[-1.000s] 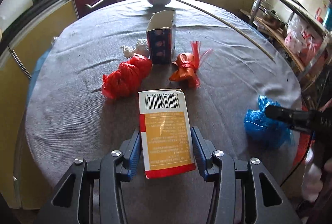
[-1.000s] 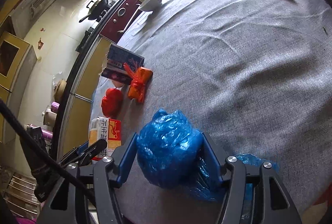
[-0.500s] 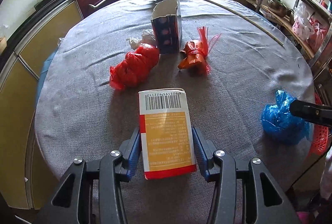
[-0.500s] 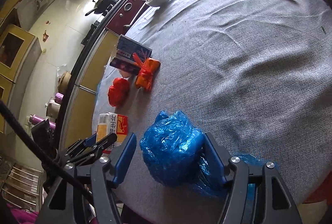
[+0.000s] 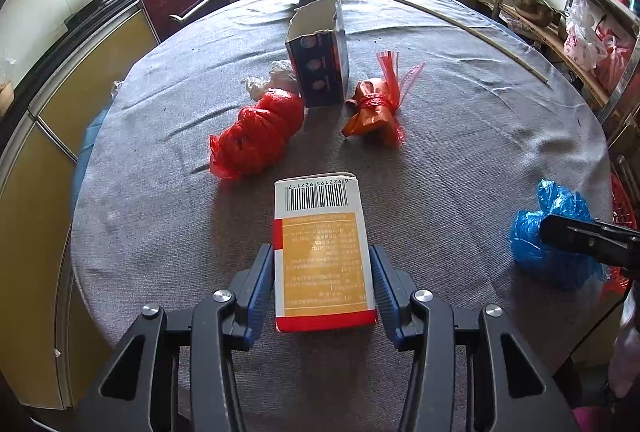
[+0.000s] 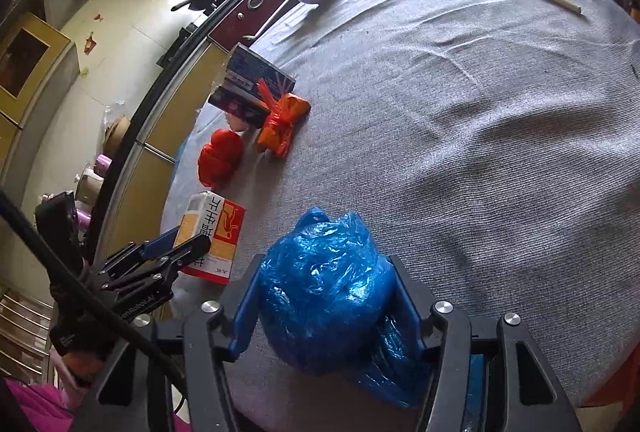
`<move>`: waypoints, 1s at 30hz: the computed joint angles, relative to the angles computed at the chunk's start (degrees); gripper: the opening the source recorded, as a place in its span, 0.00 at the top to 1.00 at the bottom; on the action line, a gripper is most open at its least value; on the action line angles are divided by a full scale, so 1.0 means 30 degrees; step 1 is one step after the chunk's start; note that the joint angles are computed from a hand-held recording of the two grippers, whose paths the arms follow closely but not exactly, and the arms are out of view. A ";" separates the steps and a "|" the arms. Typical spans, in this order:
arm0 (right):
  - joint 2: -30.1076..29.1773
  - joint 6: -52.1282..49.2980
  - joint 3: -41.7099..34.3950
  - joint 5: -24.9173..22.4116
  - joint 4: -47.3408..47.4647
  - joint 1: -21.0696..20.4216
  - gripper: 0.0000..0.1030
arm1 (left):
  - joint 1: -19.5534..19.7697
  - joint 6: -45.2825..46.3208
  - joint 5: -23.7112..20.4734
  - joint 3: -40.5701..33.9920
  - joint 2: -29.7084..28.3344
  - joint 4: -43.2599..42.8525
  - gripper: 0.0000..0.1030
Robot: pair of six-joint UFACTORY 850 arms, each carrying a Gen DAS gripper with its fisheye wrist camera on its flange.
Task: Collect trash
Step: 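Carry the blue bag and white-orange box to the red basket and release both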
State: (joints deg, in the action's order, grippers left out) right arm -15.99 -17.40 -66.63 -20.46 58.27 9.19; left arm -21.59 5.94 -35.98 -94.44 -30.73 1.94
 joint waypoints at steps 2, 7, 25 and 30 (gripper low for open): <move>0.0182 -0.0548 0.0237 0.0193 0.0801 -0.0089 0.42 | -0.0019 0.0254 0.0091 0.0026 0.0038 -0.0178 0.53; 0.0823 -0.3465 0.1033 0.0220 0.4617 -0.0612 0.42 | -0.0292 0.0391 0.0254 0.0047 0.0233 -0.0011 0.53; 0.4771 -1.3594 0.5043 0.0237 1.6834 -0.2972 0.42 | -0.2329 0.2635 0.0523 -0.0746 0.0351 -0.0095 0.53; 0.6235 -1.4917 0.6325 0.0766 1.8663 -0.3754 0.42 | -0.2956 0.4939 0.0143 -0.1179 0.0232 -0.1990 0.53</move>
